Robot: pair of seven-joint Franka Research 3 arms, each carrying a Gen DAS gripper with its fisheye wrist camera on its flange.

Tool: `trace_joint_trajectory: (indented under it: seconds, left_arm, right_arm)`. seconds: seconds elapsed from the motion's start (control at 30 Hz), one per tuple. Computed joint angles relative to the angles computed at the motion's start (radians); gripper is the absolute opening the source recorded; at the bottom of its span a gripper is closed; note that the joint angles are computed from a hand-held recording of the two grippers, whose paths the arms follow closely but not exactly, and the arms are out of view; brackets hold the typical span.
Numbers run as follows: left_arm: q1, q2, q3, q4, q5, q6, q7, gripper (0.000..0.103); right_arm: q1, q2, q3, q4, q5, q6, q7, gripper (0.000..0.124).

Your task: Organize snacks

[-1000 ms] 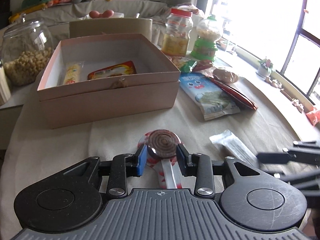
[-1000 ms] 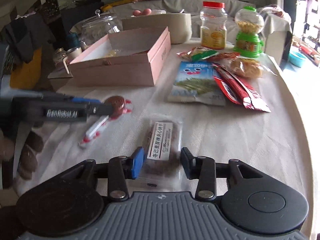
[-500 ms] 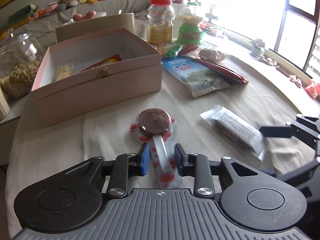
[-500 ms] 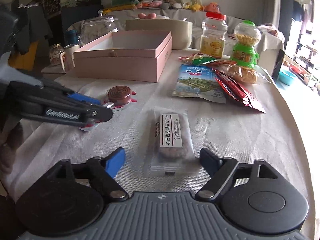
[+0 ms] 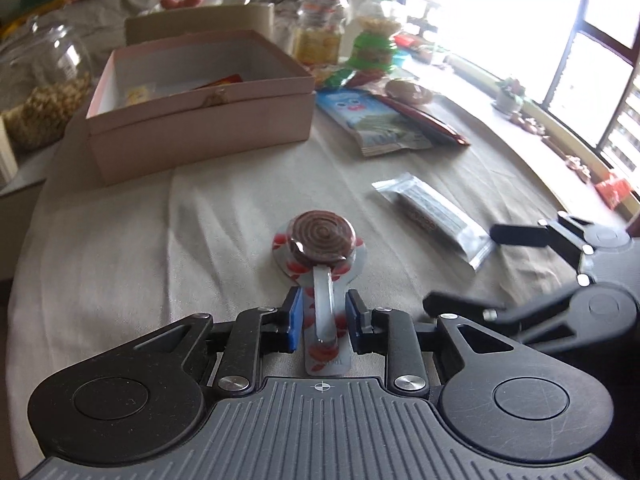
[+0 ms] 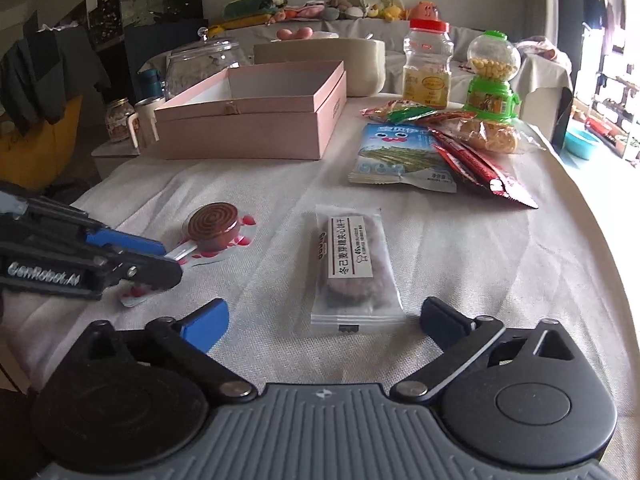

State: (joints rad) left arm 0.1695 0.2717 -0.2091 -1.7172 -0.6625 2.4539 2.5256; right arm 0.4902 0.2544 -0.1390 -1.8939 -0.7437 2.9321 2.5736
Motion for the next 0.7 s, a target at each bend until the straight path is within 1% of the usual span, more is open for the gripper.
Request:
trace_joint_trajectory:
  seconds: [0.07, 0.13, 0.2, 0.27, 0.37, 0.43, 0.47, 0.57, 0.7]
  left_arm:
    - [-0.014, 0.010, -0.001, 0.012, 0.022, 0.028, -0.015, 0.027]
    - [-0.020, 0.019, -0.014, 0.017, 0.026, 0.077, 0.011, 0.028]
    - [-0.018, 0.028, -0.029, 0.021, 0.023, 0.107, 0.057, 0.029]
    - [-0.016, 0.039, -0.038, 0.032, 0.031, 0.113, 0.078, 0.031]
    - [-0.007, 0.056, -0.051, 0.051, 0.028, 0.102, 0.101, 0.032]
    - [-0.003, 0.059, -0.056, 0.048, 0.034, 0.101, 0.132, 0.039]
    - [-0.007, 0.063, -0.052, 0.055, 0.058, 0.080, 0.129, 0.039]
    - [0.006, 0.056, -0.062, 0.042, 0.035, 0.071, 0.174, 0.041]
    - [0.015, 0.091, -0.051, 0.109, 0.020, -0.022, 0.112, 0.044]
  right_arm:
    - [-0.006, 0.001, 0.014, 0.004, 0.011, -0.018, -0.054, 0.103]
    - [-0.012, -0.002, 0.019, -0.002, 0.025, -0.011, -0.073, 0.103]
    - [-0.009, -0.004, 0.014, -0.008, 0.023, -0.002, -0.073, 0.103]
    - [-0.002, -0.005, 0.006, -0.010, 0.012, 0.002, -0.062, 0.103]
    - [0.005, -0.007, -0.002, -0.013, -0.006, 0.008, -0.041, 0.103]
    - [0.008, -0.008, -0.005, -0.015, -0.018, 0.011, -0.028, 0.103]
    - [0.007, -0.008, -0.005, -0.015, -0.022, 0.012, -0.025, 0.103]
    - [0.007, -0.010, -0.006, -0.017, -0.034, 0.015, -0.011, 0.103]
    - [0.003, -0.012, -0.002, -0.019, -0.039, 0.016, -0.007, 0.103]
